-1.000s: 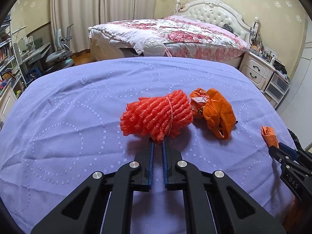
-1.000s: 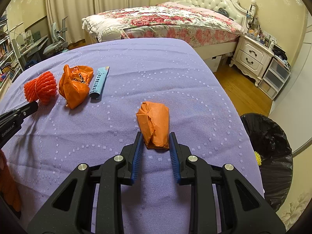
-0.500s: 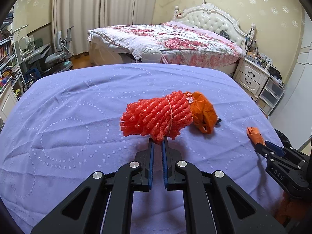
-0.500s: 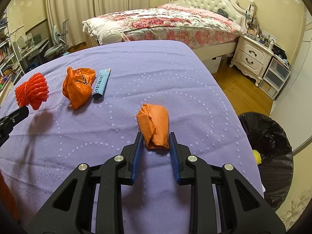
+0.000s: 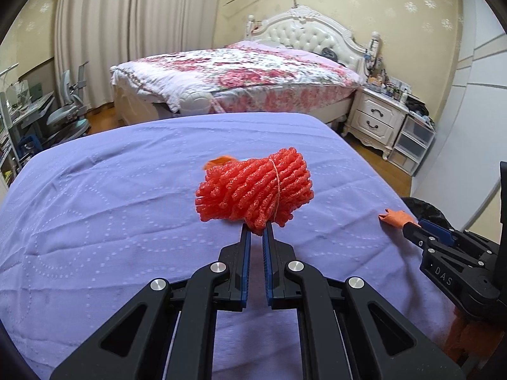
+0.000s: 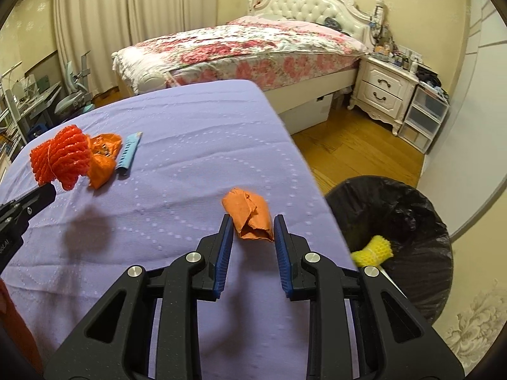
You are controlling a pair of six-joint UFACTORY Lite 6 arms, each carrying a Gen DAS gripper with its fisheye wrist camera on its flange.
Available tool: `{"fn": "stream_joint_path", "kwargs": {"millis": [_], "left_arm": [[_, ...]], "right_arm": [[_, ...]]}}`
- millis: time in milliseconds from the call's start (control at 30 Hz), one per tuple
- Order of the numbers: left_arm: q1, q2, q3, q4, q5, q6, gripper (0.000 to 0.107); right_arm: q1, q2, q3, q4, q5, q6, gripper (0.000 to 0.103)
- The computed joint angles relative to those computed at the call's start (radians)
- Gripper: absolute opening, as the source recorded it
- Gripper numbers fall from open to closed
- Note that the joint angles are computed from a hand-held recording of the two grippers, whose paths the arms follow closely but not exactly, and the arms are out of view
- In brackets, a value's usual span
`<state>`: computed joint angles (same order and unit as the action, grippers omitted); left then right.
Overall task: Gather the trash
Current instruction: 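Lift the red net and orange bag toward the black bin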
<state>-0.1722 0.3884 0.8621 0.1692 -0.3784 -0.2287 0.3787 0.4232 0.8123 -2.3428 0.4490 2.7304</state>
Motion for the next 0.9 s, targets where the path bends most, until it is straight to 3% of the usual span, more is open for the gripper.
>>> {"fn": "stream_joint_path", "kwargs": {"millis": [467, 700, 900], "left_arm": [[-0.201, 0.095, 0.093, -0.174, 0.008, 0.130, 0.008], [-0.183, 0.084, 0.067, -0.226, -0.003, 0.175, 0.008], [-0.144, 0.055, 0.027, -0.197, -0.019, 0.150, 0.008]], "right_arm": [[-0.167, -0.067, -0.159, -0.268, 0.030, 0.246, 0.025], [-0.139, -0.035, -0.149, -0.427, 0.011, 0.397, 0.024], [-0.094, -0.002, -0.110, -0.422, -0.006, 0.399, 0.026]]}}
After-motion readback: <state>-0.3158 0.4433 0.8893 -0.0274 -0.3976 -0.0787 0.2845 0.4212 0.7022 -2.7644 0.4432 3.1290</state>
